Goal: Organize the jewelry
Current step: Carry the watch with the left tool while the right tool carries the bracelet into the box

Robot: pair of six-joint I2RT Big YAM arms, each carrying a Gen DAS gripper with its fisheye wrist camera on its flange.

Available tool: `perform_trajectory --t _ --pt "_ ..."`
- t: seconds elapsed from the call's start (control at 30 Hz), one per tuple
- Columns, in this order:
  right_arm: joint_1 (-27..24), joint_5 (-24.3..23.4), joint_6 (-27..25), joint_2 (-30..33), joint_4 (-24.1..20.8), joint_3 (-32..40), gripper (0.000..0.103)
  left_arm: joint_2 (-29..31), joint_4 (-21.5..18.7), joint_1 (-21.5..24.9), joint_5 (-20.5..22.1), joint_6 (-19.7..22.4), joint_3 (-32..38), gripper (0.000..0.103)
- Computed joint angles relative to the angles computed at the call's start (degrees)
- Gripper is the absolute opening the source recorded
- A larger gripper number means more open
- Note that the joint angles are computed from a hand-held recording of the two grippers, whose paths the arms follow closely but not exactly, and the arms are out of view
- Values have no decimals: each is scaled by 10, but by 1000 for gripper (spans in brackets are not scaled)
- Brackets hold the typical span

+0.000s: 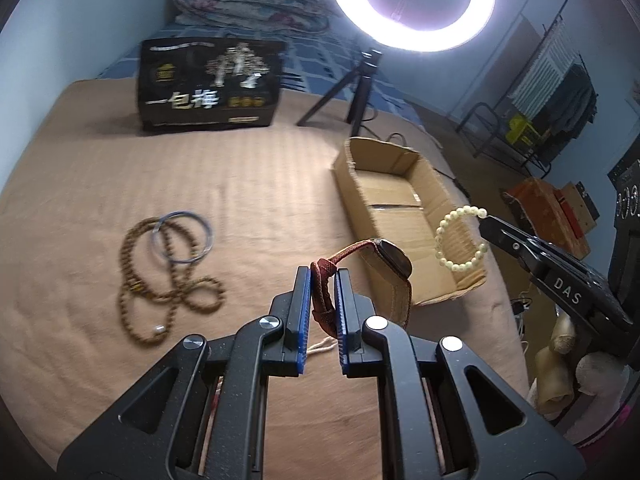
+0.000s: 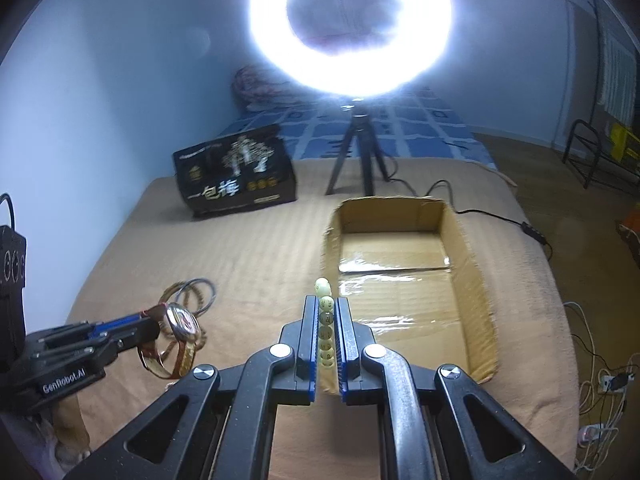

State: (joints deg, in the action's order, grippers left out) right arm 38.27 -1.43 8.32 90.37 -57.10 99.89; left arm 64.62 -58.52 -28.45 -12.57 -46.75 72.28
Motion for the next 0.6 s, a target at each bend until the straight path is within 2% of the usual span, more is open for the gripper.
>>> perform_trajectory --t 0.2,0.6 --pt "-30 1 1 10 -5 7 5 49 34 -1 29 10 28 10" --pt "-71 9 2 40 -18 16 5 137 68 -1 62 18 72 10"
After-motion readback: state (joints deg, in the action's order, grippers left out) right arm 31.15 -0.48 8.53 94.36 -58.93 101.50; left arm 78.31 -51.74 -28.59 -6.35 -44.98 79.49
